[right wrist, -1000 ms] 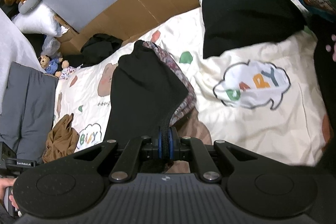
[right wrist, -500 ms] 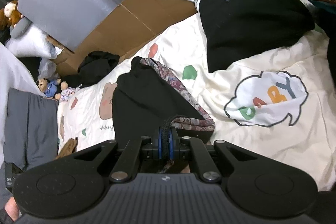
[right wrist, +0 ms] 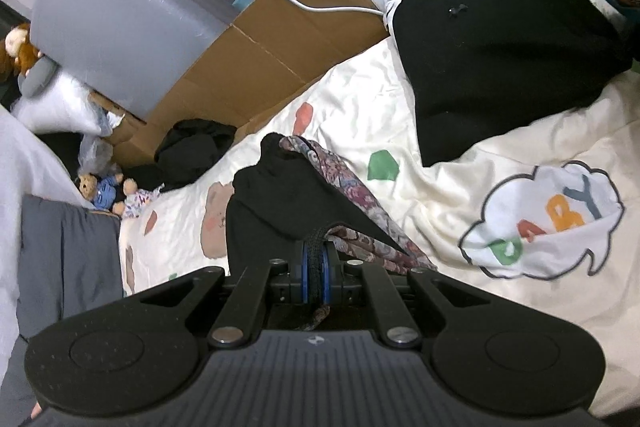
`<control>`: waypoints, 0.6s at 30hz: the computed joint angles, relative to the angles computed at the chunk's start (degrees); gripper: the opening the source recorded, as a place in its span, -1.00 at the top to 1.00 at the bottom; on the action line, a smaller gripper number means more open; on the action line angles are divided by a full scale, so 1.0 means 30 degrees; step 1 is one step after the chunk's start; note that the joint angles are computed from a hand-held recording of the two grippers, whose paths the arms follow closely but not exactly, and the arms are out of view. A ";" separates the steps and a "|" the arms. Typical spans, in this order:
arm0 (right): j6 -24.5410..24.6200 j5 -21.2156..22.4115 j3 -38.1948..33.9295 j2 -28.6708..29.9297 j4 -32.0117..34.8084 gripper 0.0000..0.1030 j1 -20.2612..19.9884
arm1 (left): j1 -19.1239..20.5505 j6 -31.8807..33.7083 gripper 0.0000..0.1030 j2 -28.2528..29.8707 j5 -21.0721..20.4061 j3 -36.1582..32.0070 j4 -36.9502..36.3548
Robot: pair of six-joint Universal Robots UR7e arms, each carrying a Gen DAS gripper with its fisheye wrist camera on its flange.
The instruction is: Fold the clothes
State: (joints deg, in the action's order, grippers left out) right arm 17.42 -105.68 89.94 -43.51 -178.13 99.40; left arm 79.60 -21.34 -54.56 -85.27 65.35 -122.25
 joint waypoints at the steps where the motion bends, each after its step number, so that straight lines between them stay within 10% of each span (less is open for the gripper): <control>1: 0.0049 0.0083 -0.0214 0.0175 -0.0019 0.86 -0.0081 | 0.0062 -0.0029 0.93 0.0160 -0.0073 -0.0178 -0.0118; 18: -0.0320 0.0787 -0.6216 0.3939 0.2171 0.86 -0.1142 | 0.1391 -0.0334 0.93 0.5284 -0.0979 -0.7247 0.0811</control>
